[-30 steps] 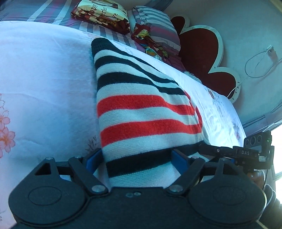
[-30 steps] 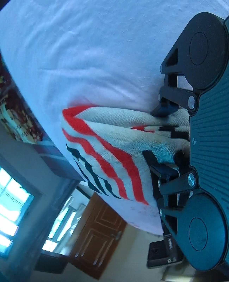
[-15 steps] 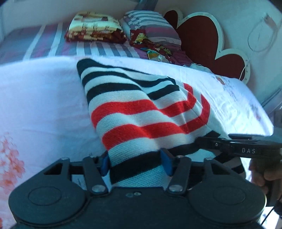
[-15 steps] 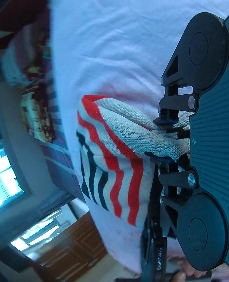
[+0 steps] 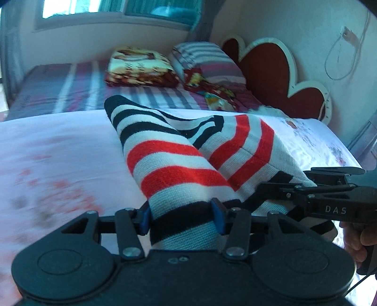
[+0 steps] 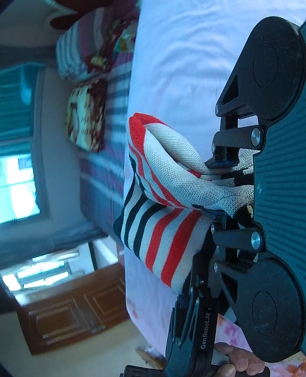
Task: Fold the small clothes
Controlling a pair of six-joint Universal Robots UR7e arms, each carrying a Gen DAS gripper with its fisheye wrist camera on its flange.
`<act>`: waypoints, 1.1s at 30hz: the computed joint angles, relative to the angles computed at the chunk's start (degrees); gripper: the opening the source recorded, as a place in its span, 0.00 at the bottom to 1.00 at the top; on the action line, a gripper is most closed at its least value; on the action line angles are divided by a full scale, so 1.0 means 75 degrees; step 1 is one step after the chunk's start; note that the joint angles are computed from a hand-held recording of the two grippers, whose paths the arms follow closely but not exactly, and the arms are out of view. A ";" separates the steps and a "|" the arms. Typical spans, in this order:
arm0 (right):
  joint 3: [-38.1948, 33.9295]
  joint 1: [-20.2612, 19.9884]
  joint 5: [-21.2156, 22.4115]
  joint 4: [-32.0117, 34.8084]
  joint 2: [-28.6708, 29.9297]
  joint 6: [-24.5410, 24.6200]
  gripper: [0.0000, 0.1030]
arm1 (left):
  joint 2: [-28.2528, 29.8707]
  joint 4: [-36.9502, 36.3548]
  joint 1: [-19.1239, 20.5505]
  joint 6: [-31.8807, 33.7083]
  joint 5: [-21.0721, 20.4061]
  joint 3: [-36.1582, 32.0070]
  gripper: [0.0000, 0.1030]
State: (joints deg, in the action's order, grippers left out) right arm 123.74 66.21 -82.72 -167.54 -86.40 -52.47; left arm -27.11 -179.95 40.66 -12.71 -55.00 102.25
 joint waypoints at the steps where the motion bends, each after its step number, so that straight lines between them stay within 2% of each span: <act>1: 0.0198 0.0123 0.0000 -0.0130 -0.0017 0.0033 0.31 | -0.0221 -0.0079 -0.0034 -0.0075 0.0124 0.0305 0.47; 8: 0.1466 0.1085 -0.0093 -0.1399 0.0424 0.0363 0.31 | -0.1798 -0.0299 -0.0235 -0.0711 0.0923 0.2347 0.47; 11: 0.1813 0.1484 -0.0245 -0.2103 0.1001 0.0569 0.31 | -0.2240 -0.0428 -0.0217 -0.0937 0.1112 0.2985 0.47; 14: 0.1949 0.1731 -0.0449 -0.2695 0.1676 0.0776 0.31 | -0.2430 -0.0812 -0.0044 -0.0812 0.1136 0.3428 0.47; 18: 0.1730 0.1747 -0.0701 -0.2992 0.2496 0.1284 0.31 | -0.2342 -0.1503 0.0373 -0.0473 0.0858 0.3659 0.47; 21: 0.1571 0.1442 -0.0871 -0.3042 0.2831 0.1765 0.32 | -0.2152 -0.1922 0.0658 -0.0316 0.0692 0.3722 0.50; 22: 0.1465 0.1243 -0.0703 -0.2749 0.2854 0.2076 0.32 | -0.2120 -0.2106 0.0725 -0.0279 0.0597 0.3765 0.56; 24: 0.1343 0.0789 -0.0083 -0.2151 0.2738 0.2626 0.34 | -0.2028 -0.2294 0.0775 -0.0308 0.0687 0.3772 0.75; 25: 0.1278 0.0669 0.0106 -0.1987 0.2760 0.2794 0.35 | -0.1987 -0.2241 0.0741 -0.0321 0.0917 0.3782 0.89; 26: 0.1228 0.0599 0.0241 -0.1890 0.2773 0.2919 0.37 | -0.1960 -0.2225 0.0704 -0.0263 0.1098 0.3788 0.92; 28: 0.1251 0.0594 0.0284 -0.1968 0.2763 0.3106 0.44 | -0.2216 -0.2271 0.0714 -0.0230 0.0943 0.4031 0.91; 29: 0.1287 0.0639 0.0160 -0.2101 0.2685 0.3195 0.55 | -0.2425 -0.2240 0.0665 -0.0232 0.0949 0.4158 0.89; 30: 0.1333 0.0570 0.0245 -0.2179 0.2515 0.3093 0.57 | -0.2619 -0.2336 0.0600 -0.0132 0.1039 0.4337 0.85; 32: 0.1432 0.0379 0.0801 -0.2165 0.2186 0.2939 0.57 | -0.2944 -0.2406 0.0445 0.0169 0.1365 0.4551 0.65; 33: 0.1450 0.0315 0.1004 -0.2073 0.2015 0.3097 0.57 | -0.3053 -0.2366 0.0458 0.0278 0.1338 0.4503 0.62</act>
State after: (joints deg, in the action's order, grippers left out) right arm 134.62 68.57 -75.19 -183.08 -71.29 -29.24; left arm -50.01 -197.69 44.10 -10.62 -44.97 136.02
